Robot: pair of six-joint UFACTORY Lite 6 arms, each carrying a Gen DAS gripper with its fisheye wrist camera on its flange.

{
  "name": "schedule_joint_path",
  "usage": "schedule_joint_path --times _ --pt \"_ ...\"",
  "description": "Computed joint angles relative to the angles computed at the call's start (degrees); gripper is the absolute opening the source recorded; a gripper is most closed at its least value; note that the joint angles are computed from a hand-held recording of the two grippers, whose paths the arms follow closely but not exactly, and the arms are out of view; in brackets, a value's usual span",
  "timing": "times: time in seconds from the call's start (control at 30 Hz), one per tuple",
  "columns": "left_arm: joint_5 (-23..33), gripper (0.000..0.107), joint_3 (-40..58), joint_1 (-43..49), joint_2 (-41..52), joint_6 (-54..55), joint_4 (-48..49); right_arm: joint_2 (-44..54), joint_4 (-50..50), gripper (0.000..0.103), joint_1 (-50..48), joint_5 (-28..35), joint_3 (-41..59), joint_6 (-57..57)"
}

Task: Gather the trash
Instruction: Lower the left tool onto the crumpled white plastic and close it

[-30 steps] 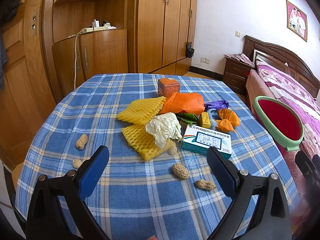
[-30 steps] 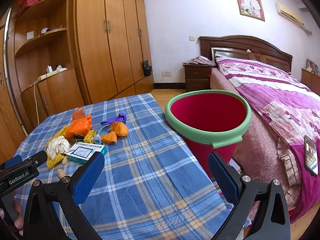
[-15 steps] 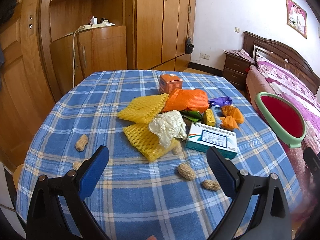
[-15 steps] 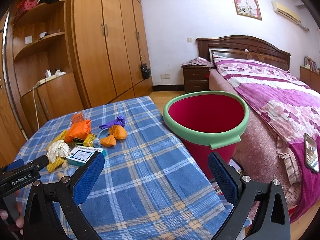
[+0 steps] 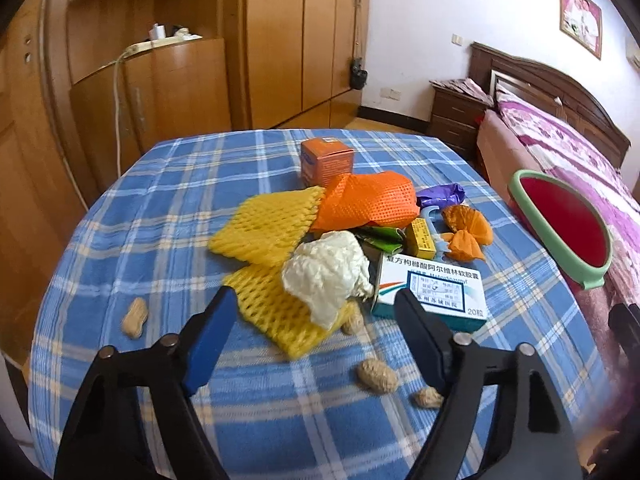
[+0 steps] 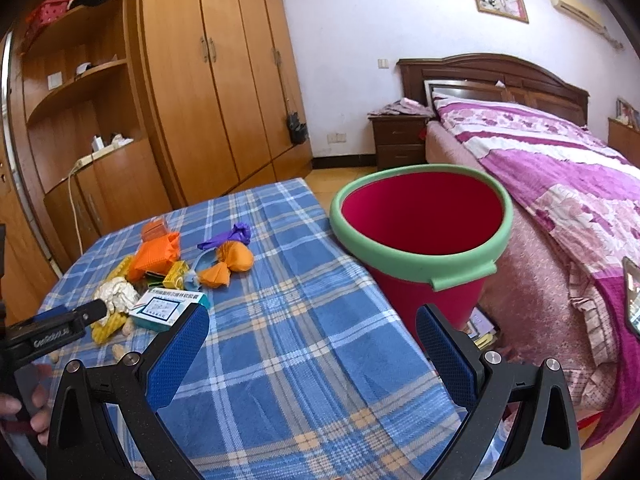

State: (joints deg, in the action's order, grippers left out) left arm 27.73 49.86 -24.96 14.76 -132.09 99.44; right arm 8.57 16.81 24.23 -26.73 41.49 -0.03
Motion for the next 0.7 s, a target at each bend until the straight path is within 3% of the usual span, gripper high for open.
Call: schedule_joint_path --times 0.1,0.27,0.37,0.4,0.5,0.7 --pt "-3.4 0.07 3.2 2.4 2.9 0.9 0.9 1.7 -1.5 0.103 -0.3 0.9 1.6 0.9" --pt "-6.9 0.066 8.5 5.3 7.5 4.2 -0.6 4.4 2.1 0.103 0.3 3.4 5.0 -5.6" --pt "-9.1 0.055 10.2 6.8 9.0 4.7 -0.6 5.8 1.9 0.103 0.2 5.0 7.0 -6.2" --pt "-10.7 0.046 10.1 7.6 9.0 2.2 2.4 6.3 1.3 0.103 0.1 5.6 7.6 -5.7" --pt "-13.0 0.032 9.2 8.8 8.7 -6.8 12.3 7.7 -1.7 0.103 -0.6 7.7 9.7 -2.7" --pt "-12.3 0.027 6.2 8.9 5.1 -14.9 19.1 10.5 -6.8 0.103 -0.7 11.9 14.7 1.4"
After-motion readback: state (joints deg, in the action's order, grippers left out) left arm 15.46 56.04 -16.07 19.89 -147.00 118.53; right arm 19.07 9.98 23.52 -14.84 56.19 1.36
